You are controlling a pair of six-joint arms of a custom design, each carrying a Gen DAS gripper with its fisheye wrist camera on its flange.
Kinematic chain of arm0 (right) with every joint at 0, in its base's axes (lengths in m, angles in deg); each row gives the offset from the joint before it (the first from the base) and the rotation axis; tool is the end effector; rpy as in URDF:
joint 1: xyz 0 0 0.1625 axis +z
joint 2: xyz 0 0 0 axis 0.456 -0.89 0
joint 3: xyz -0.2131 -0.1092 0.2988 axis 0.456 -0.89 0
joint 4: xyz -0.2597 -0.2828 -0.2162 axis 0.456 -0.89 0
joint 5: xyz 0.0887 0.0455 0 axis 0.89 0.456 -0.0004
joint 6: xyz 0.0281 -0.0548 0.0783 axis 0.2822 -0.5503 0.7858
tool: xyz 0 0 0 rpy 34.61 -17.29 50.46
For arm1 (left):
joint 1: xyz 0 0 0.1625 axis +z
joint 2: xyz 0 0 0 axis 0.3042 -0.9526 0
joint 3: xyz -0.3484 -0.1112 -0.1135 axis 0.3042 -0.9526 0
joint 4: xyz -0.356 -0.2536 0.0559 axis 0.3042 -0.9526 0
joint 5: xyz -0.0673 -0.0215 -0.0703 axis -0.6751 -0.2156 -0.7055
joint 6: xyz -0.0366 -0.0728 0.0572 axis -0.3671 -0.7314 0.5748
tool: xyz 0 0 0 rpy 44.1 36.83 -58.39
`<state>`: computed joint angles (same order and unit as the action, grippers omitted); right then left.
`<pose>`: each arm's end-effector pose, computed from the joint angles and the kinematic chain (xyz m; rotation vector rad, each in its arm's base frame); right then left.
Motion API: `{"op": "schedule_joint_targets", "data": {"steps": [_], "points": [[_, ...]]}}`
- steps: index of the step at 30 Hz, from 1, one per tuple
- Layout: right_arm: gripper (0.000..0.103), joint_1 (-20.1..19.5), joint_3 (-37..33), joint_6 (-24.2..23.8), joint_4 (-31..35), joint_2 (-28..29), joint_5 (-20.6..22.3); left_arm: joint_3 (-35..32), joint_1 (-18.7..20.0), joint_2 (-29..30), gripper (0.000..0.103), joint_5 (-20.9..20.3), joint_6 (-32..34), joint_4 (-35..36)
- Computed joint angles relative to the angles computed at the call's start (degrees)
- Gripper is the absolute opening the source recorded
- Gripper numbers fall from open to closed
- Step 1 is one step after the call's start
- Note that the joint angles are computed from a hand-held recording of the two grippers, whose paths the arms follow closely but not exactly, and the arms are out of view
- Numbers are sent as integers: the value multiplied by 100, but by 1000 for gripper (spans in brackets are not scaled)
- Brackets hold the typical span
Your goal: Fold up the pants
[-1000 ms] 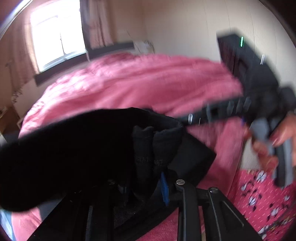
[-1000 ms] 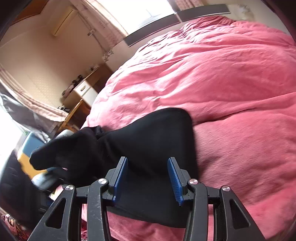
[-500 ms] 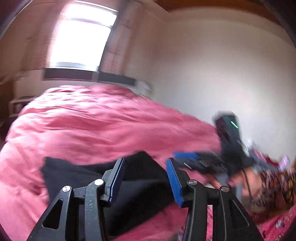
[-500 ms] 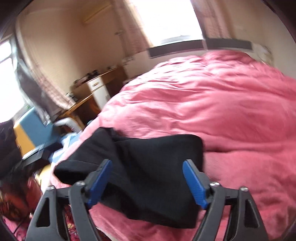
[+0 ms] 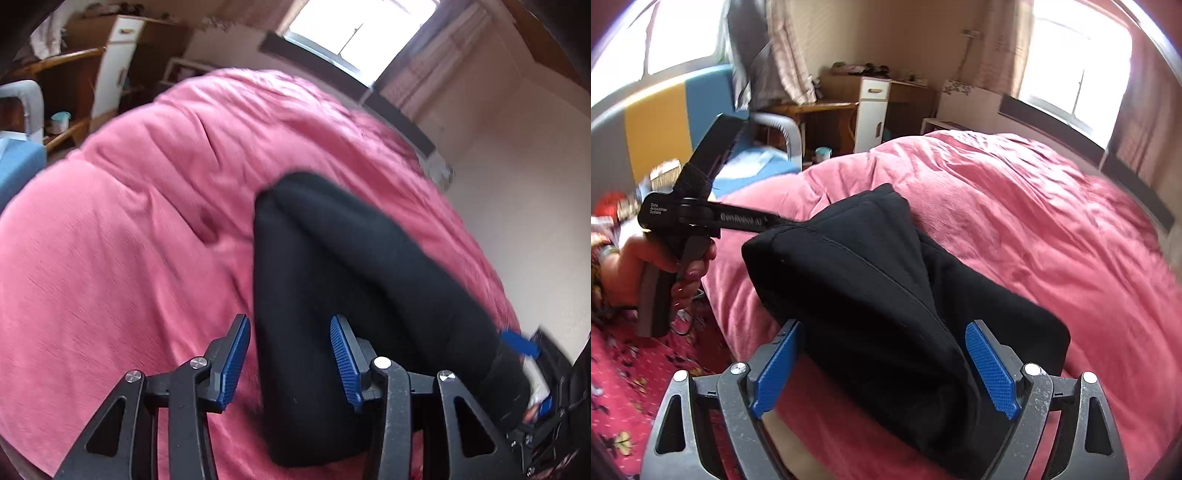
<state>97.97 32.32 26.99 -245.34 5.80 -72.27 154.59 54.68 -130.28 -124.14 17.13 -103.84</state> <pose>0.3765 -0.4011 0.0154 1.2633 -2.1510 0.6085 0.0423 -0.4202 0.3743 0.2818 2.7356 -0.9195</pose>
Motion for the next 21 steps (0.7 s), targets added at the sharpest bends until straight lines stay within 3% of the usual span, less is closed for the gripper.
{"op": "schedule_joint_targets", "data": {"steps": [1,3,4,5,7,12,15,18,21], "points": [[89,41,-126,-188,-71,186,-137,100,-23,-43,45,54,66,-43],[72,24,-326,-382,-66,413,-223,219,-58,-106,45,127,129,-134],[41,-35,-391,-279,223,386,-79,219,-28,-113,45,80,104,-133],[25,-107,-489,-7,586,362,71,205,25,-90,45,9,66,-155],[21,-192,-555,418,677,304,301,133,119,-71,45,-88,-29,-81],[16,-1017,-7,2596,330,-662,2554,151,115,-184,41,-34,142,79],[14,-1609,296,3640,-207,-943,3325,207,54,-201,41,60,275,61],[14,-2275,494,4576,-719,-995,3581,262,11,-250,41,112,350,51],[10,-2731,566,5183,-611,-1007,3433,257,73,-258,41,35,341,77]]}}
